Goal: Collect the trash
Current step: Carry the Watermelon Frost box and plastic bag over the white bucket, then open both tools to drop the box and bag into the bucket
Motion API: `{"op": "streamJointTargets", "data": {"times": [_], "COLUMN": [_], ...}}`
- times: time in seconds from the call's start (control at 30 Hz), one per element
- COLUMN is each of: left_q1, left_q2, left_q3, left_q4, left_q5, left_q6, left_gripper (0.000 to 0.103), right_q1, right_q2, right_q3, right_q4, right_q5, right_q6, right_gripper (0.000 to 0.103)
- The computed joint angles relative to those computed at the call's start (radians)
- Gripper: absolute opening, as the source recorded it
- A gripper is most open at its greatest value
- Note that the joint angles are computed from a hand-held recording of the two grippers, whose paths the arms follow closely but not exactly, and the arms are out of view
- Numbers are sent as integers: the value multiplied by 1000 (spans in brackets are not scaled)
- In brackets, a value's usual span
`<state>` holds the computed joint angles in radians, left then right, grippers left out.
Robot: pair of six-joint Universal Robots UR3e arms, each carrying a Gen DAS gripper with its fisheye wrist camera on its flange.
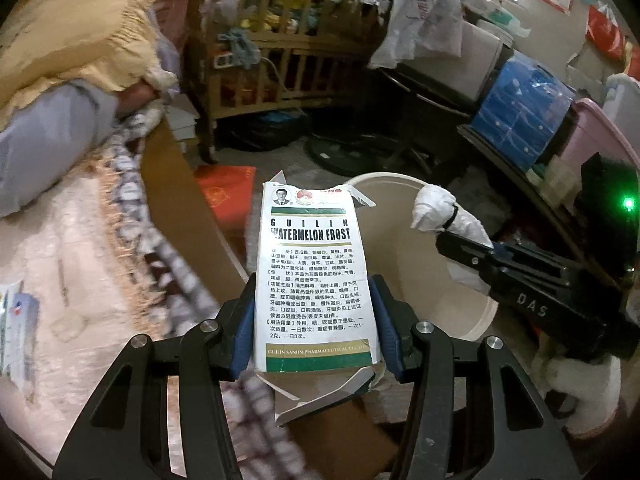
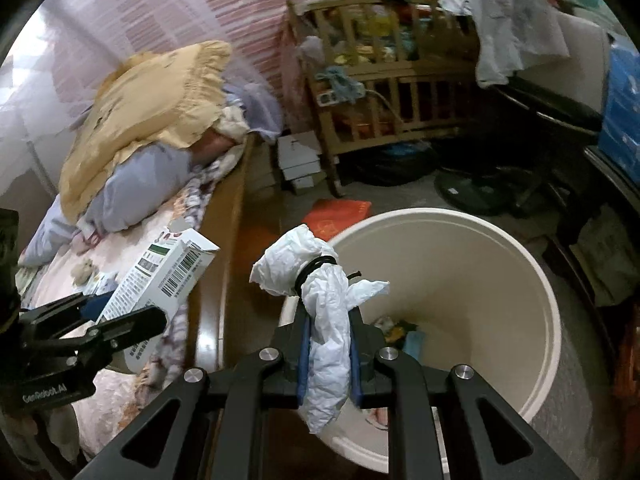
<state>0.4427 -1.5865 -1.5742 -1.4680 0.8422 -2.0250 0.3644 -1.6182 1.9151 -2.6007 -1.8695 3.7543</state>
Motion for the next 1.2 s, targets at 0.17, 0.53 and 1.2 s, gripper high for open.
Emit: {"op": "streamJointTargets", "data": {"times": [0.17,0.53,1.2], "left_q1": [-69,-164,-204], "left_q2": [-19,-79,-172], "left_q3": [-15,-15,86], "left_q4": [54,135,31], "left_q5": [21,49,30], "left_q6": [-53,-141,-176], "left_gripper": [50,50,59], "right_q1": [-38,-103,-154], "right_q2": [-34,-77,-117], "right_q3": [65,168,227], "right_q4": [-34,-89,-97], "right_q5": [6,17,11], "right_q6": [12,37,76], "right_gripper": [15,15,36]}}
